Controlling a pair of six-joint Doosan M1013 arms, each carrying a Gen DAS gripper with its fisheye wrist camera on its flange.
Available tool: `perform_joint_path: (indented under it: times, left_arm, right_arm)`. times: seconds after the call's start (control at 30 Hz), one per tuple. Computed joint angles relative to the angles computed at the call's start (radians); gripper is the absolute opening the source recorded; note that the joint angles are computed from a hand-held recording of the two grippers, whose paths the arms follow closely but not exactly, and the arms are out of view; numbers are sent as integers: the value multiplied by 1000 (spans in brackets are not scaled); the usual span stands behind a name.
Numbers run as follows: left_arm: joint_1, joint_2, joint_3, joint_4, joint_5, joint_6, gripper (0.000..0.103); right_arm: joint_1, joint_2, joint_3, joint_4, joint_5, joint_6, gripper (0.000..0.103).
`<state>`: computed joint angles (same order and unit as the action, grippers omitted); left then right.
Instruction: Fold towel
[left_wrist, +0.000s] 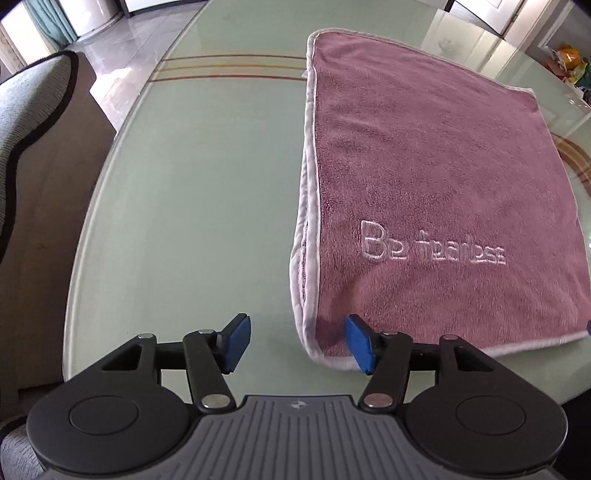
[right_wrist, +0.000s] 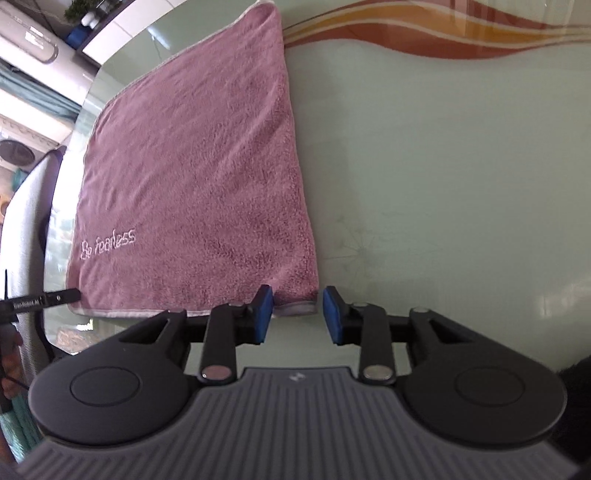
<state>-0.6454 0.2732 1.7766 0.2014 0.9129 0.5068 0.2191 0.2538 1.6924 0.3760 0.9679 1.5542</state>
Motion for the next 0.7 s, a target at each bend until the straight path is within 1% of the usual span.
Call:
perform_joint_path:
  times: [0.13, 0.2, 0.37, 0.4, 0.5, 0.53, 0.6, 0.67, 0.7]
  left_arm:
    - [-1, 9, -13, -7, 19, 11, 57]
    - [1, 13, -22, -24, 28, 28, 48]
    - [8, 25, -38, -50, 46, 46, 45]
    - [7, 26, -39, -49, 48, 49, 42]
    - [5, 26, -42, -56, 44, 53, 33]
    - [6, 27, -42, -61, 38, 55, 30]
    - [8, 27, -42, -72, 26, 60, 20]
    - [10, 26, -41, -83, 16, 67, 15]
    - [11, 25, -40, -90, 11, 71, 14]
  right_arm:
    - [6, 8, -9, -16, 9, 8, 30]
    - [10, 10, -15, -29, 16, 11, 29]
    - [33, 18, -32, -85, 31, 25, 29]
    - [38, 19, -35, -96, 34, 27, 29]
    - [58, 28, -53, -152, 51, 41, 23]
    - [66, 31, -60, -170, 59, 42, 23]
    - [80, 38, -72, -206, 74, 43, 22]
    - [91, 41, -79, -233, 84, 32, 21]
    - [91, 42, -80, -232, 86, 26, 18]
